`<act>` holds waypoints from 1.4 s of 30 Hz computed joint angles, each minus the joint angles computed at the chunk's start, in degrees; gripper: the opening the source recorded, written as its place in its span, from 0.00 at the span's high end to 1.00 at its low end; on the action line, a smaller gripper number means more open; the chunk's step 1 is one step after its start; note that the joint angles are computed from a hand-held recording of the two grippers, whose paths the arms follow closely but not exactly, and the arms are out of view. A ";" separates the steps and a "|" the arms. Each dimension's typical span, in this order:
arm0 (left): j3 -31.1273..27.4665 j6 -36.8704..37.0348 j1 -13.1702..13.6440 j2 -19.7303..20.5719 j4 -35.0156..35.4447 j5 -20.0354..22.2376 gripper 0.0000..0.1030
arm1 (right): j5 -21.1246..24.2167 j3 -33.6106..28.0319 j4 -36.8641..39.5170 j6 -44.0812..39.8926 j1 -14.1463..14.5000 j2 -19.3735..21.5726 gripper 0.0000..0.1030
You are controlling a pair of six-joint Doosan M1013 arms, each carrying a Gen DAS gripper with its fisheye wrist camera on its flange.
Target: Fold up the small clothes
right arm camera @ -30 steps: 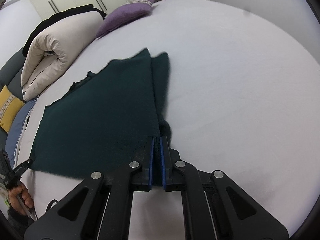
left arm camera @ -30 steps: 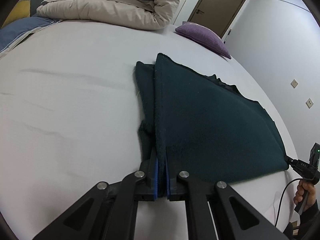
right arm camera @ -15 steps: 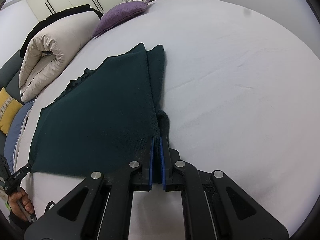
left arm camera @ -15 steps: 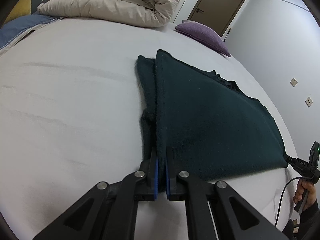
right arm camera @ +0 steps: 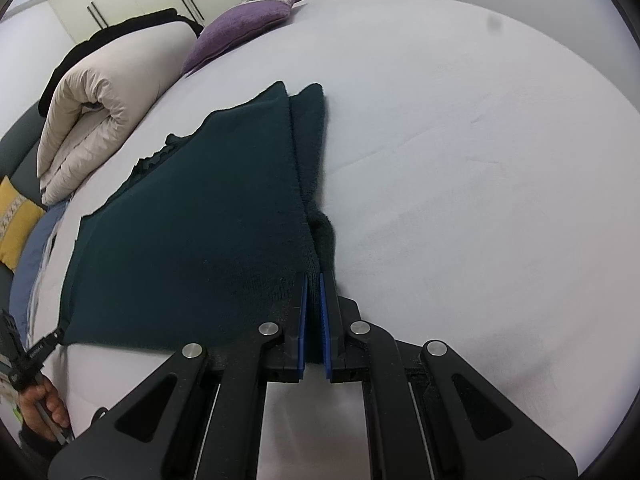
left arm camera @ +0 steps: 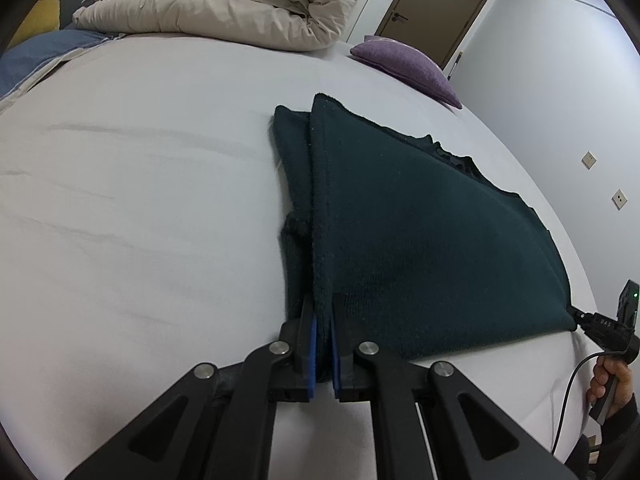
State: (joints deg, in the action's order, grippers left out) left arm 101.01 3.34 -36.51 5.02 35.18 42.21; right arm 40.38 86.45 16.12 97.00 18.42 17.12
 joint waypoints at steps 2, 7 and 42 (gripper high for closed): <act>0.16 -0.06 0.08 -0.15 -0.14 -0.50 0.91 | 0.42 -0.02 0.77 -0.67 -0.15 -0.13 0.95; 0.08 0.16 0.19 -1.62 -2.19 0.31 0.86 | 4.20 -1.17 -0.21 2.14 -0.52 -0.86 0.74; -16.25 11.23 4.68 11.08 0.44 6.05 0.58 | -13.34 -9.98 17.44 15.00 -2.79 8.81 0.89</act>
State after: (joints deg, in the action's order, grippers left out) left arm 84.76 14.58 -31.82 16.10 35.62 48.26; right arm 27.04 76.47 33.55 112.00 15.63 25.93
